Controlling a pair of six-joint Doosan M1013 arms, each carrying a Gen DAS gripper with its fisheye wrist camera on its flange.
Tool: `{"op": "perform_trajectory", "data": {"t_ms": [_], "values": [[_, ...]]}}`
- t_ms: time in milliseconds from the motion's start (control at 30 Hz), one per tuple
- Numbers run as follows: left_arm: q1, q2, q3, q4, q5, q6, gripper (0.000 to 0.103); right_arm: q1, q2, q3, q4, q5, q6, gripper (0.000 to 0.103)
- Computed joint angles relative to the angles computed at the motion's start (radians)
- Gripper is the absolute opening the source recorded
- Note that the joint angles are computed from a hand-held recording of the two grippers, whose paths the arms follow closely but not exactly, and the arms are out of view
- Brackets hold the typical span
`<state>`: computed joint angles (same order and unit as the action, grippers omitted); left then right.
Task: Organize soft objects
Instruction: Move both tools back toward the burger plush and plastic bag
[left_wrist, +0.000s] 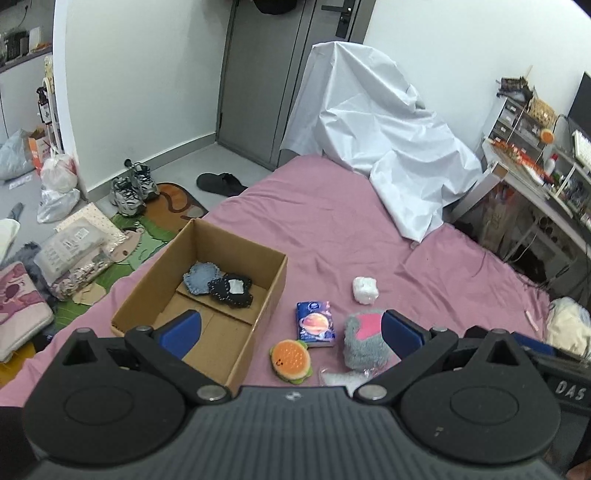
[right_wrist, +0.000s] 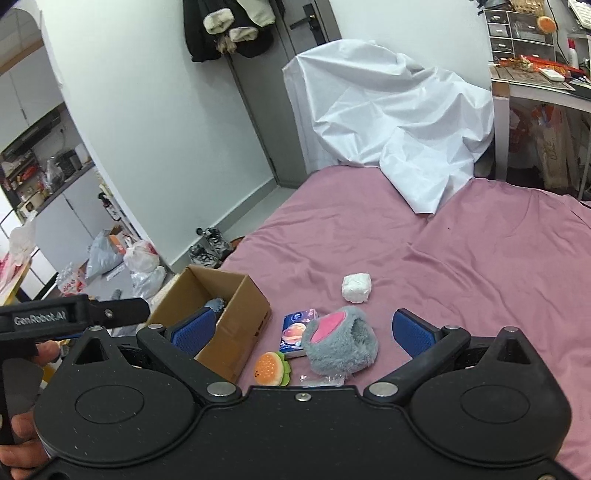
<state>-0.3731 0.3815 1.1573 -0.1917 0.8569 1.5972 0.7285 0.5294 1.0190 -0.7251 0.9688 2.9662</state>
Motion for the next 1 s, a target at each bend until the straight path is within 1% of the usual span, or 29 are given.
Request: {"op": "perform_trajectory", "data": {"t_ms": [100, 233, 333, 433, 667, 867, 1000], "values": [[-0.018, -0.010, 0.008, 0.079, -0.004, -0.051, 0.103, 0.000, -0.017, 0.020, 0.001, -0.003, 0.001, 0.103], [-0.026, -0.021, 0.022, 0.102, -0.011, -0.091, 0.103, -0.004, -0.034, 0.044, 0.022, 0.005, -0.009, 0.103], [-0.034, -0.029, 0.036, 0.129, -0.023, -0.112, 0.103, -0.007, -0.053, 0.074, 0.029, -0.008, 0.003, 0.103], [-0.040, -0.032, 0.044, 0.123, -0.025, -0.114, 0.103, -0.009, -0.065, 0.095, 0.031, -0.012, 0.010, 0.103], [-0.056, -0.035, 0.067, 0.136, -0.027, -0.137, 0.103, -0.020, -0.097, 0.154, 0.093, -0.091, 0.018, 0.103], [-0.066, -0.025, 0.074, 0.150, -0.014, -0.153, 0.102, -0.028, -0.106, 0.185, 0.143, -0.134, 0.036, 0.103], [-0.070, -0.014, 0.072, 0.139, -0.004, -0.158, 0.102, -0.029, -0.103, 0.195, 0.159, -0.143, 0.051, 0.103]]}}
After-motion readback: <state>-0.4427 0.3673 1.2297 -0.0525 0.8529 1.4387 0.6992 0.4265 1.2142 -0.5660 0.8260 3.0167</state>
